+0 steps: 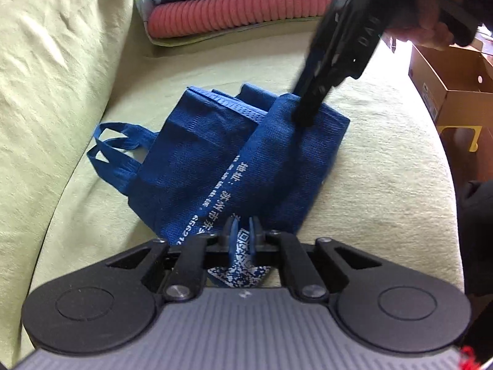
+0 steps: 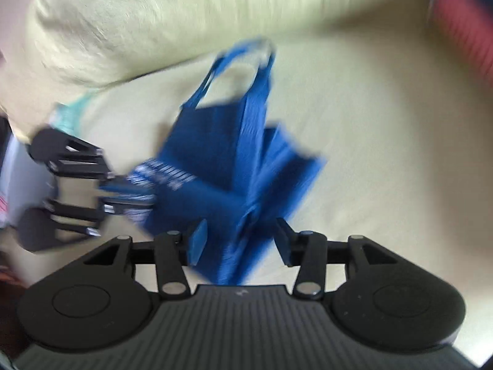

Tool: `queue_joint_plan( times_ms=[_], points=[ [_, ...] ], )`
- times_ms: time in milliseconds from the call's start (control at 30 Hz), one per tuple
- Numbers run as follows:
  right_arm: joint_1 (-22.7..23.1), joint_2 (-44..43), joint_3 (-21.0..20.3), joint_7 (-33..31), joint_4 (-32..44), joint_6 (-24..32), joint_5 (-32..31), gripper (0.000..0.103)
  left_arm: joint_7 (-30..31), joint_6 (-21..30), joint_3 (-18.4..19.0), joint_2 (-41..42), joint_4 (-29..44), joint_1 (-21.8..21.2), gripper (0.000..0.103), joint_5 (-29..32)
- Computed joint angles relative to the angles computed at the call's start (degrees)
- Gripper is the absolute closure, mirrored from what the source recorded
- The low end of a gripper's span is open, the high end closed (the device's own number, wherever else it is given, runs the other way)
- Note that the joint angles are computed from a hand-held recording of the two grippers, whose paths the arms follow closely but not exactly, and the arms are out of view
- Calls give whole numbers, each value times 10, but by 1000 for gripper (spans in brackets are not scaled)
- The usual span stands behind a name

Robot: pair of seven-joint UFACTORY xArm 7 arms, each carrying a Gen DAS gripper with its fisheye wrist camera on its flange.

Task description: Fold shopping bag

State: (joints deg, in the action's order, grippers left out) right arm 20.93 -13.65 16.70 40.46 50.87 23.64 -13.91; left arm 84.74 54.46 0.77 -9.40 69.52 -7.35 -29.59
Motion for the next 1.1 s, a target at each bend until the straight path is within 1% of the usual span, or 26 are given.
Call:
queue_joint_plan(
  times_ms=[33,67,100,133,200,233,300,367,500,600,800,833,867,900,967,1000,1033,1067,1100],
  points=[
    [-21,-1,28,45,7,11,-54,69,-2,1,0,0,1,0,102,1],
    [-36,-2,53,88,15,26,-106,79,-3,1,-1,0,2,0,102,2],
    [-46,-2,73,128,24,44,-156,83,-6,1,-1,-1,1,0,102,2],
    [-47,-1,83,151,31,59,-189,83,-8,0,-1,-1,1,0,102,3],
    [-36,1,78,156,40,72,-211,86,-14,-1,-2,-3,0,0,102,4],
    [-27,3,73,152,44,77,-214,87,-16,-1,-2,-4,-1,0,102,5],
    [-12,-2,54,129,37,75,-202,90,-21,-1,-1,-5,-1,0,102,6],
    [-3,11,49,120,47,83,-194,90,-24,1,0,-2,2,0,102,5],
    [7,14,35,105,42,82,-182,91,-27,3,0,0,4,0,102,3],
    [8,29,32,107,45,80,-189,91,-27,4,1,5,8,1,102,-1],
    [11,40,24,139,35,59,-215,91,-18,1,1,3,4,4,102,-7],
    [11,41,24,142,34,56,-220,91,-6,-5,1,-2,-1,3,102,-9],
    [11,41,24,147,33,54,-225,91,9,-12,-8,-8,-7,12,101,-12],
    [11,42,23,150,31,50,-228,91,47,-24,5,-23,-20,-1,99,-8],
    [12,42,20,154,27,39,-227,91,113,-38,15,-48,-43,-5,82,-1],
    [11,41,18,155,25,33,-228,91,164,-37,27,-63,-53,-6,79,2],
    [10,41,18,157,23,27,-229,91,212,-41,48,-79,-66,-16,75,13],
    [9,42,18,160,22,24,-232,91,236,-43,45,-82,-69,-6,75,12],
    [8,42,18,162,21,20,-235,91,268,-62,49,-92,-85,-6,75,19]
  ],
)
